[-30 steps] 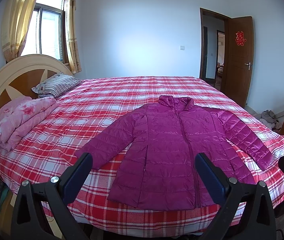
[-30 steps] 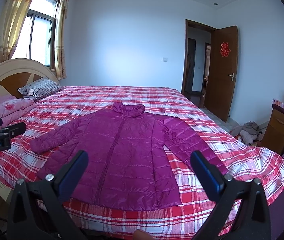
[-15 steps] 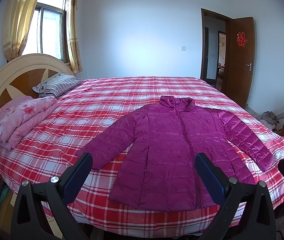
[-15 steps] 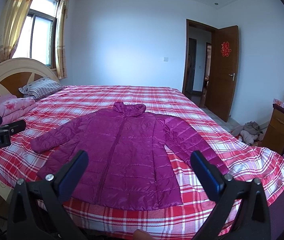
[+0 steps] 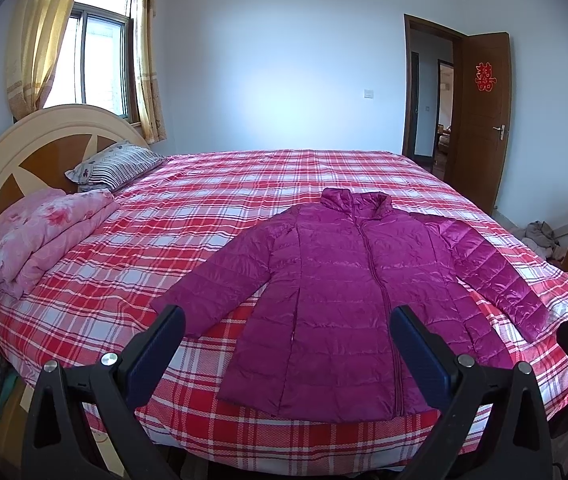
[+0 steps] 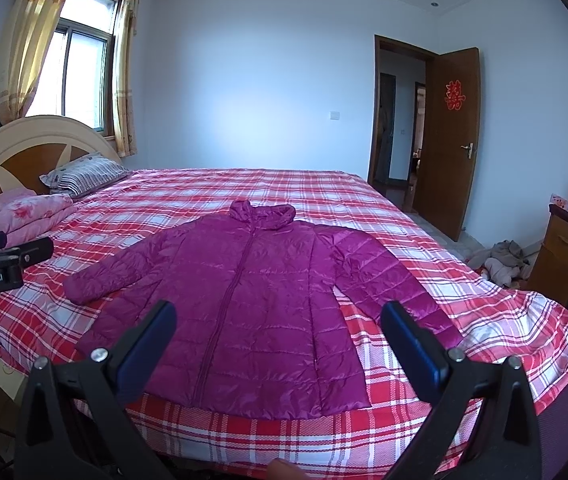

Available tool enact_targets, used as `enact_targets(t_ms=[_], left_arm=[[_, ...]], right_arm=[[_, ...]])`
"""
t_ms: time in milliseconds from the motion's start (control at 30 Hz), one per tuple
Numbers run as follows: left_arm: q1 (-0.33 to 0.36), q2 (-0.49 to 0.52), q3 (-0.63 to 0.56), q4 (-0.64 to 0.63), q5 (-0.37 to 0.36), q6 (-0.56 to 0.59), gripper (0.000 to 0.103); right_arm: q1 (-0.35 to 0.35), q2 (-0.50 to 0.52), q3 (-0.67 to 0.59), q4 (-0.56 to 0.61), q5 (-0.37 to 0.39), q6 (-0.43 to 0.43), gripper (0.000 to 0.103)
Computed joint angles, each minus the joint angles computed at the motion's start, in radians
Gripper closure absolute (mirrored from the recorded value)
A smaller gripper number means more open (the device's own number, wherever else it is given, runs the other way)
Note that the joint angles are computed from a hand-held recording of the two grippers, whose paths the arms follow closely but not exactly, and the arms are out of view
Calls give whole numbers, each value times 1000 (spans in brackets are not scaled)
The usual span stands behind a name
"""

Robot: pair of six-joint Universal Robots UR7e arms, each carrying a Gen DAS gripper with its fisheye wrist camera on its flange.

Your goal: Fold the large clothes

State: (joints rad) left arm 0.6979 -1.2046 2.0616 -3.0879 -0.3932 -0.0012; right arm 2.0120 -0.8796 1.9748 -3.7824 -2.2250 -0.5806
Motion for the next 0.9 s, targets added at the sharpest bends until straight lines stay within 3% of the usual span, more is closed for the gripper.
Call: enact_targets(t_ms=[200,333,400,533,667,767,900], left_arm=[[39,2,-20,45,-70,-53,1],[98,101,-65,-164,-57,113,1],[136,147,-103,-220,-67,169,1],[223,215,-187,-189,-113,152,1],[293,300,-287,-231,-130,233,1],[345,364,-377,-231,-151,250,1],[385,396,-429,-186,-132,230,1]], right_arm=[[-30,-4,6,-15,46,5,0],[-114,-49,6,77,80,131,0],[-156,-57,-12,122,49,166,0],[-249,-70,-41,195,15,231,1],[-351,-104,-68,308,22,350,11],[-391,-102,-107,357,-7,401,19],[-413,-68,-187,440,-79,426,22]])
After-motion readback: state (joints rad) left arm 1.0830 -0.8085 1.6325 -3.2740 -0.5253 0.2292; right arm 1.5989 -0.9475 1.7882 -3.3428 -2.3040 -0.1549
